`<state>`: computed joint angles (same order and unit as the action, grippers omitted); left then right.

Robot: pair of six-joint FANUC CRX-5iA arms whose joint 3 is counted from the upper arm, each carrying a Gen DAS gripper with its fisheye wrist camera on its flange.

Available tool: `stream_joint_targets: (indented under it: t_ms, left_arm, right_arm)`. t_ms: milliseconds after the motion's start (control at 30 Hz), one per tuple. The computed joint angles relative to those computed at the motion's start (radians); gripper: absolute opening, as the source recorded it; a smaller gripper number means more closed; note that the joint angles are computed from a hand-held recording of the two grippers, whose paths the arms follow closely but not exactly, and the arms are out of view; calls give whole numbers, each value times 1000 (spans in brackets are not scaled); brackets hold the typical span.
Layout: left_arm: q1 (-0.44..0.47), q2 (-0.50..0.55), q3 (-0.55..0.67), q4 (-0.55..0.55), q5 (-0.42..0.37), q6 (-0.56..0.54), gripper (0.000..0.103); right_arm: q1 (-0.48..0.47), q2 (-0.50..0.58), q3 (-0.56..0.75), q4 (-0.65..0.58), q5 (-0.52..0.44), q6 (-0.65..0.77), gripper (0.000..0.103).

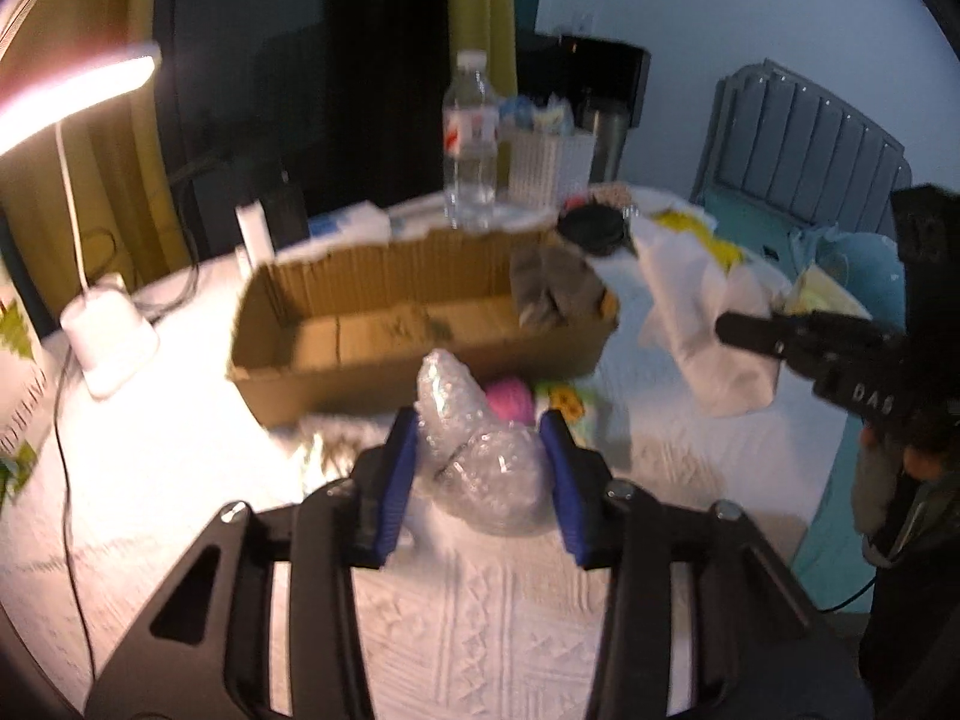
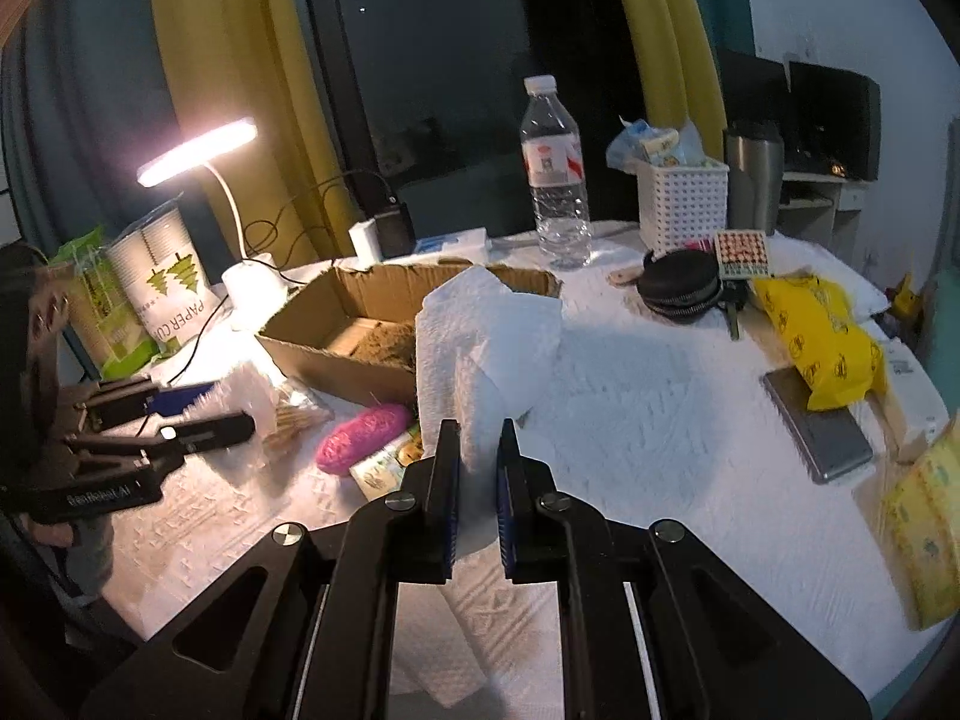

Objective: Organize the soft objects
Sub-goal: 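Drop the bubble-wrap bag in the box while the right tool drops the towel there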

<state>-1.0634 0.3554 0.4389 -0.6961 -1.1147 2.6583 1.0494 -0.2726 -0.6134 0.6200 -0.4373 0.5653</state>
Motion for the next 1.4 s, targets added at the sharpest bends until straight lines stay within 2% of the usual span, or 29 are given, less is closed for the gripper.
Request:
stream_joint_targets:
  t_ms: [300,500,833,1100,1400]
  left_arm:
    - [14,-64,-33,-83,33,3,42]
    - [47,-104,-73,-114,85,17,42]
    - [115,-121,-128,-151,164,69,42]
    - [166,-90,-146,-123,221,81,42]
    - [233,-47,-160,-14,285,25,42]
  right_arm:
    - [8,50,68,48,-9,5,12]
    - [4,101,124,56,-13,31,12]
    - [-18,212,232,19,-15,105,12]
    - [-44,315,327,-93,-28,221,12]
    - [-64,415,429,-269,-64,382,12]
